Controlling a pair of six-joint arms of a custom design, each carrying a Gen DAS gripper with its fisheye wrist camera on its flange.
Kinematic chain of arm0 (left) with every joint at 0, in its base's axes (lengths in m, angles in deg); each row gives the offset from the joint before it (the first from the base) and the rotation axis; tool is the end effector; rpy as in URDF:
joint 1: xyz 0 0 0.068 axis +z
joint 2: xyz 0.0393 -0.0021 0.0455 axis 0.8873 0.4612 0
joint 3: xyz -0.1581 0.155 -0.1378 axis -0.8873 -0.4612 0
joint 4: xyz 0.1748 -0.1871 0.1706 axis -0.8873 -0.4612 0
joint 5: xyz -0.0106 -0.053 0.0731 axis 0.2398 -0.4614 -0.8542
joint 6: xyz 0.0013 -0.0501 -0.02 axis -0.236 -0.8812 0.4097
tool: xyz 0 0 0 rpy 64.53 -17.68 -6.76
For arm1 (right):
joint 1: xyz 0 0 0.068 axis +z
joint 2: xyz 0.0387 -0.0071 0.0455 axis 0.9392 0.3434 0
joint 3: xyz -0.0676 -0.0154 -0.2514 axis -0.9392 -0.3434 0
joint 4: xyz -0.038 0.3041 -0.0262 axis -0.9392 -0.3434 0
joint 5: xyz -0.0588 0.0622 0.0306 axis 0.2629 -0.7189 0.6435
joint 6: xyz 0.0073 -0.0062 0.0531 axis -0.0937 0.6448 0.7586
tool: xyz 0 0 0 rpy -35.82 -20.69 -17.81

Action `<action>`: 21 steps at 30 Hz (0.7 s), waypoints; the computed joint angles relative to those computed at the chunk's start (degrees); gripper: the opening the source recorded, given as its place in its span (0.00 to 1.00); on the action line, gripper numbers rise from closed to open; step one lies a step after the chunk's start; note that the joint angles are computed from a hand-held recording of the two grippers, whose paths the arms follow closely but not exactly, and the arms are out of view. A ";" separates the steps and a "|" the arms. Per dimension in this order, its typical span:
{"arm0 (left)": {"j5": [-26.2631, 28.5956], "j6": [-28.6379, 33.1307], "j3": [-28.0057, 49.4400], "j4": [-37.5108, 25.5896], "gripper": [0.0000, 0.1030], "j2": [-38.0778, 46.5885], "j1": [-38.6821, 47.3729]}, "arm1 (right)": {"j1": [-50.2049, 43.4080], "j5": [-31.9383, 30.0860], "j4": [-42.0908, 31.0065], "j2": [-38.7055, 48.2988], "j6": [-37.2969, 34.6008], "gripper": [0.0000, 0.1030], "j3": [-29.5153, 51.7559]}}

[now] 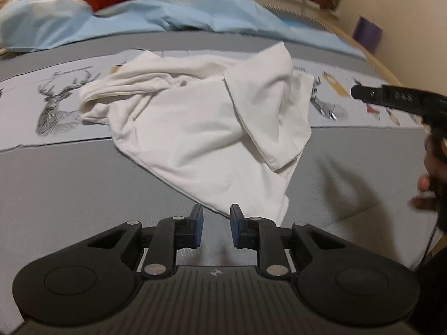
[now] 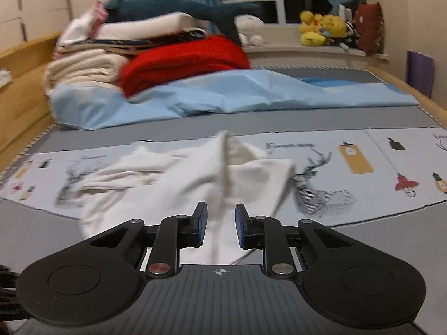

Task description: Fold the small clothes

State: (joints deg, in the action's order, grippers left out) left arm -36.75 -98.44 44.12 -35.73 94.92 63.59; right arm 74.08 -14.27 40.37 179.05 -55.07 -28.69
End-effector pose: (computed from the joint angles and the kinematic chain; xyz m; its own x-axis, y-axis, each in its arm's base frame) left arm 0.2514 0.0039 0.1617 -0.8087 -0.1806 -0.5598 -0.1419 0.9835 -0.1124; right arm 0.3842 0.0413 0.1842 -0.5563 -0.1525 -0.8168 -0.4339 0.8917 0.1290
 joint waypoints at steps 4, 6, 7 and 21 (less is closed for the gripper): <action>5.16 4.46 6.45 1.95 0.23 13.73 4.47 | -1.29 2.82 -10.19 15.25 -0.88 0.23 14.97; 7.93 3.23 10.15 1.64 0.27 20.59 6.60 | -1.68 3.37 -12.76 21.54 1.05 0.23 20.59; 9.47 2.54 12.38 1.01 0.32 24.24 7.42 | -1.78 3.48 -13.37 24.66 1.74 0.28 23.33; 4.08 2.24 18.84 3.31 0.23 36.73 1.81 | 0.22 -1.06 -20.05 47.57 8.84 0.09 47.08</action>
